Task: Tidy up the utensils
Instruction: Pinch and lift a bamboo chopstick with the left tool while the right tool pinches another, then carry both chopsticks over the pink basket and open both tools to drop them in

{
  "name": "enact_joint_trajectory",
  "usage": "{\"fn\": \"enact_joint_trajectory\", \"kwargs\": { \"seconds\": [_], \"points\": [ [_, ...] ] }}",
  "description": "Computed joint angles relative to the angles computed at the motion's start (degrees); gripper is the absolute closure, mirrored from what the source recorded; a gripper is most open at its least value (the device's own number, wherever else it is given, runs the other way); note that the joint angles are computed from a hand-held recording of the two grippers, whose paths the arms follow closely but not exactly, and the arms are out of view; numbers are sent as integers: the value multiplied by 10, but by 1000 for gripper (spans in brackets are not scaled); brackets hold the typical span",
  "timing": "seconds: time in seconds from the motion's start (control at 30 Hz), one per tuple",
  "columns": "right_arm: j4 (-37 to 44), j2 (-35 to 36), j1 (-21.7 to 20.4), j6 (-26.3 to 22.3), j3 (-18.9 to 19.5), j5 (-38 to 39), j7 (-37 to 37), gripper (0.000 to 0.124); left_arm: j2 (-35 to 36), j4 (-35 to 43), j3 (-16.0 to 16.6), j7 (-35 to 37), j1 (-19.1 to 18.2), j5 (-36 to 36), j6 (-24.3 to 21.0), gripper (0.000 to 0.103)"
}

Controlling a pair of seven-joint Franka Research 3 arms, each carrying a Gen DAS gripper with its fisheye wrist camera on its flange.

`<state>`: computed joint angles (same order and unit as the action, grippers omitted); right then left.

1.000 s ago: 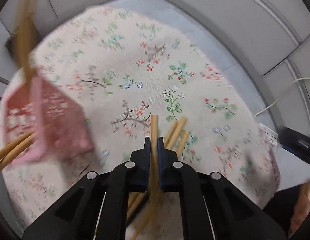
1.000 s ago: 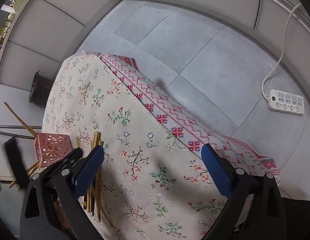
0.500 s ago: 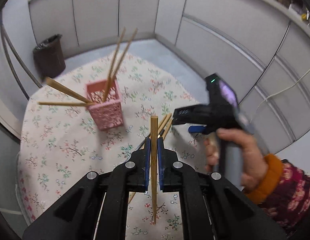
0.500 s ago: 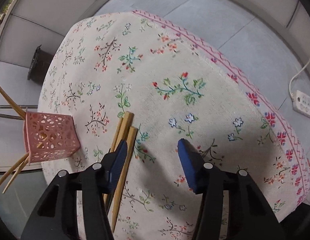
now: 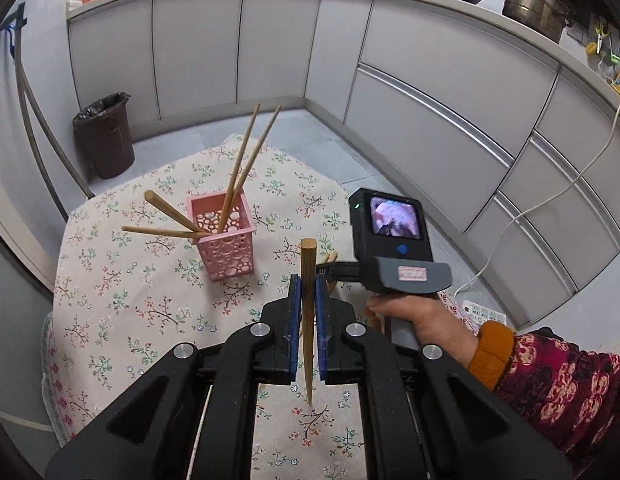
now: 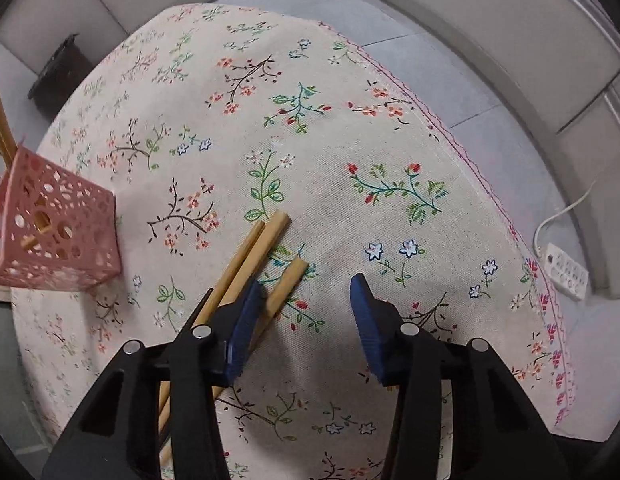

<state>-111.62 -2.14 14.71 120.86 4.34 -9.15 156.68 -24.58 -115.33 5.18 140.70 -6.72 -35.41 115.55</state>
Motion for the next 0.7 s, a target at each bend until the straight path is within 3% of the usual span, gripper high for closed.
{"fn": "enact_joint_trajectory", "kwargs": {
  "seconds": [0.1, 0.17, 0.23, 0.33, 0.43, 0.7],
  "points": [
    [-8, -5, 3, 9, 3, -23, 11, 89, -7, -1, 3, 2, 3, 2, 2, 97],
    [-38, -25, -2, 50, -2, -6, 8, 108, -13, 0, 9, 3, 4, 0, -2, 97],
    [-73, -49, -9, 88, -6, 24, -3, 116, -20, 1, 14, 4, 5, -3, -3, 97],
    [-101, -66, -19, 133, 2, 36, -1, 116, -29, 2, 24, 4, 6, -12, -1, 97],
    [-125, -103, -29, 159, 20, 0, 20, 116, -35, -1, 30, 2, 7, -16, 3, 97],
    [-134, -229, -51, 144, 86, -130, 16, 116, -36, 5, 36, -19, 2, -47, 34, 97]
  ]
}}
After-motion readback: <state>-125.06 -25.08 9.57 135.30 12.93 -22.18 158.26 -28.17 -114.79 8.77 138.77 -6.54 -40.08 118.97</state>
